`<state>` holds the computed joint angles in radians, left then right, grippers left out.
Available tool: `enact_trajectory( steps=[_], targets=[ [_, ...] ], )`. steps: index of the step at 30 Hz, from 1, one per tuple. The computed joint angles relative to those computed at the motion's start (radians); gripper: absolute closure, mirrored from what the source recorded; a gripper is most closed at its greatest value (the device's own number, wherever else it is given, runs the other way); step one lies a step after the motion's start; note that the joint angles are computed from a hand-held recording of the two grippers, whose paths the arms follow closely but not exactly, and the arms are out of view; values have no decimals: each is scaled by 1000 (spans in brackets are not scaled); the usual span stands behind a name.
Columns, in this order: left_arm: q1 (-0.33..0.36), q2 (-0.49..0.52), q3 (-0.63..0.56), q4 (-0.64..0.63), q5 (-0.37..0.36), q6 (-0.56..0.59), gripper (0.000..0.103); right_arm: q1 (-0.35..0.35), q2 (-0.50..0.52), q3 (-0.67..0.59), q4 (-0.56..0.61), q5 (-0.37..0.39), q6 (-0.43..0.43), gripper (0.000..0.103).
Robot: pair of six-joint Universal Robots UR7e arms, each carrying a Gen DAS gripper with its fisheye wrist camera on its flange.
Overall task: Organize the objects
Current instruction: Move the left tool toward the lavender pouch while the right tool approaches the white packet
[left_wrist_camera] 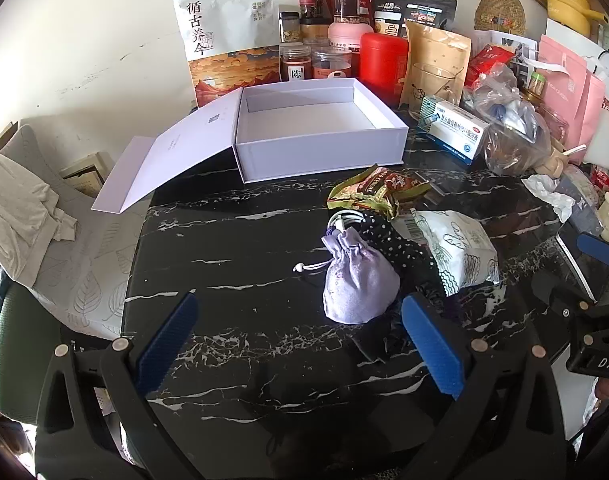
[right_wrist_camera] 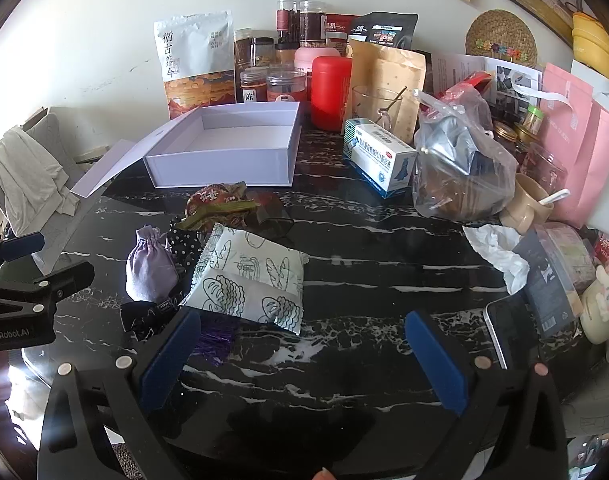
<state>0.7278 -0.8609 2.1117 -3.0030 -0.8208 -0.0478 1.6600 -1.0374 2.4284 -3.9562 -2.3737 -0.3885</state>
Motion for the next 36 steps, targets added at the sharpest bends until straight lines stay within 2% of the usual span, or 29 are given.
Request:
enact_trajectory(
  steps=[4,15,36],
  targets=[
    [0,-2,1,6,-3,0,1,-3,-14,11,-1,22,6,1],
    [-3,-4,8,-10,5,2,1,-2,-13,8,3,4,8,1],
    [-5,-21,20,10,-26,-17,1,-2,-8,13,-6,-10,14,1]
  ],
)
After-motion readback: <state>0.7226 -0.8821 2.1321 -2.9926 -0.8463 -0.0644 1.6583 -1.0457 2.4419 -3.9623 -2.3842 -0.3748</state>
